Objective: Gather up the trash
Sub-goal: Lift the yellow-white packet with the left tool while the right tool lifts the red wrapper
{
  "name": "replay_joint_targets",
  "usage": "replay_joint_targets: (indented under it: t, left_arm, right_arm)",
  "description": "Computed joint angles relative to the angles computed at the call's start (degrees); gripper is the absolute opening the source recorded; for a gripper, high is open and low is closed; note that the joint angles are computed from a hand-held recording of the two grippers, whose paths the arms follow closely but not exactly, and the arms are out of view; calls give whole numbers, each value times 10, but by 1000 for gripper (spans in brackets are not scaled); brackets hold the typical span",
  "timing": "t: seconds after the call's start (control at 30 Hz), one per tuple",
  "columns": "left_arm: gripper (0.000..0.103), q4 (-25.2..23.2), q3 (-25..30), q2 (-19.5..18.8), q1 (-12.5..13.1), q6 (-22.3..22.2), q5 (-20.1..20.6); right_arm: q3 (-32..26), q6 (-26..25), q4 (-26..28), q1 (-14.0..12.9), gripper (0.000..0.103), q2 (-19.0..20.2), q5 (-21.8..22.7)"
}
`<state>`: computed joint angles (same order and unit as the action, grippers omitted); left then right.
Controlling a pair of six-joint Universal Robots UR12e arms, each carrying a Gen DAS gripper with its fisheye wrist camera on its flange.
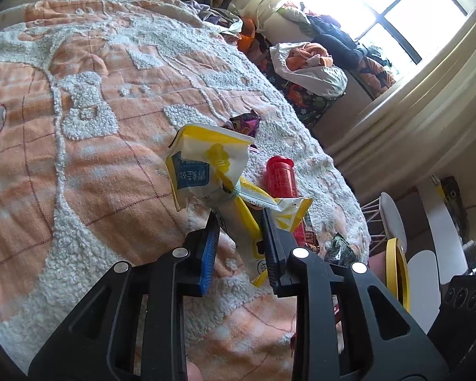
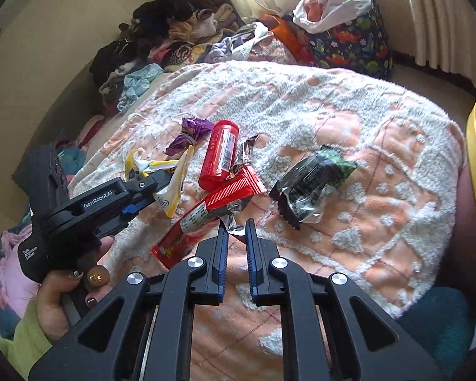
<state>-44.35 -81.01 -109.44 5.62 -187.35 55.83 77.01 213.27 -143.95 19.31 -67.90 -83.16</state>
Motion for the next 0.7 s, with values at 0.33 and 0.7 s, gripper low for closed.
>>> replay_joint_targets:
  t: [0.33,0.7]
  left_arm:
    - [20,11,2,9,-13,23,-17]
    - [20,12,3,18,-30,57,-33]
  right_arm:
    - [27,-6,-24,-4,11,-24,-36]
    - [61,17,-58,-16,11,-53,-60]
